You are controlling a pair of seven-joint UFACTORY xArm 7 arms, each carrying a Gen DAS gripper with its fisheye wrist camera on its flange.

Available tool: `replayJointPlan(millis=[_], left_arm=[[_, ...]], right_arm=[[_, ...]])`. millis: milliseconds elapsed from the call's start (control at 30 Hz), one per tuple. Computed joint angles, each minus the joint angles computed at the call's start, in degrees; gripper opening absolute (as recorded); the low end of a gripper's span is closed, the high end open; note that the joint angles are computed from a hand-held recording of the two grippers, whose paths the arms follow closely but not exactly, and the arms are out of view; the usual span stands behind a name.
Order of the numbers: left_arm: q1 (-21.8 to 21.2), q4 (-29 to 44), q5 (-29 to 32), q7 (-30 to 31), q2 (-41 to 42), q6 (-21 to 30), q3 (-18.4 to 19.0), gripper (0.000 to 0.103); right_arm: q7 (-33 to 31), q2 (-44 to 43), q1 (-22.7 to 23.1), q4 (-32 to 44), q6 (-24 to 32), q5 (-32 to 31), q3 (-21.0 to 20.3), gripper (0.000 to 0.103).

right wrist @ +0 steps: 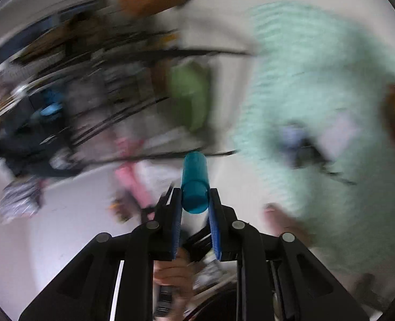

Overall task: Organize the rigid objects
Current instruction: 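Drop the teal cylinder into the cardboard box with the right gripper, then grasp the white power bank with cable using the left gripper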

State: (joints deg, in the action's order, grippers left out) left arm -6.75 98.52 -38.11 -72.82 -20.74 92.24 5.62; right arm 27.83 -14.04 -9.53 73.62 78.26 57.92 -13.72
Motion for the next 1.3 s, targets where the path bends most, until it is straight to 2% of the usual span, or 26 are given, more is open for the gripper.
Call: replayJointPlan(millis=[100, 200, 333, 467, 633, 700, 833, 933, 1000, 1067, 1133, 1300], left_arm=[[0.15, -2.25, -1.44, -2.84, -1.15, 1.93, 0.76, 0.079], [-1.09, 1.38, -2.87, 0.80, 1.68, 2.52, 1.12, 0.079], [-1.18, 3.32, -5.36, 2.70, 3.35, 3.02, 1.22, 0.079], [-0.66, 1.94, -6.12, 1.99, 2.55, 5.23, 1.34, 0.079], [-0.64, 3.33, -6.78, 5.00, 4.74, 7.52, 1.34, 0.079], [-0.88, 5.41, -6.47, 8.59, 6.95, 9.55, 0.92, 0.079], [-1.01, 11.88, -0.14, 20.76, 12.80, 17.61, -2.22, 0.079], [-2.61, 13.77, 10.69, 34.04, 15.65, 22.22, -7.32, 0.079], [-5.45, 13.25, 21.80, 45.32, 16.56, 24.95, -11.61, 0.079], [-8.35, 10.24, 29.54, 53.38, 15.83, 23.77, -14.79, 0.079], [-11.24, 6.81, 33.85, 61.38, 15.17, 20.44, -17.07, 0.079], [-17.45, -3.92, 41.41, 82.48, 11.49, 8.85, -20.77, 0.079]], right_arm=[[2.72, -0.05, -2.69, -2.78, 2.73, -10.37, -0.47, 0.021], [4.84, 0.29, -4.89, -5.75, 4.71, -19.77, 0.08, 0.021], [8.34, 0.36, -6.73, -9.21, 6.45, -27.40, 1.03, 0.021], [9.93, 0.94, -6.53, -10.39, 7.86, -31.00, 2.50, 0.021], [12.44, -1.87, -6.45, -13.86, 2.37, -25.84, 2.18, 0.027], [15.24, -3.17, -6.17, -13.17, 0.15, -23.85, 2.25, 0.035], [19.91, -7.72, -4.86, -13.15, -8.00, -15.00, 1.02, 0.043], [20.18, -9.76, -1.97, -11.88, -11.89, -7.89, -0.55, 0.051], [18.61, -9.76, 0.63, -9.66, -13.43, -2.99, -1.91, 0.057], [16.35, -8.46, 2.58, -7.01, -13.20, -0.31, -3.28, 0.061], [13.99, -6.37, 3.41, -4.03, -11.99, 0.72, -4.38, 0.063], [17.27, -8.14, 1.27, -5.69, -12.08, -1.76, -4.00, 0.063]])
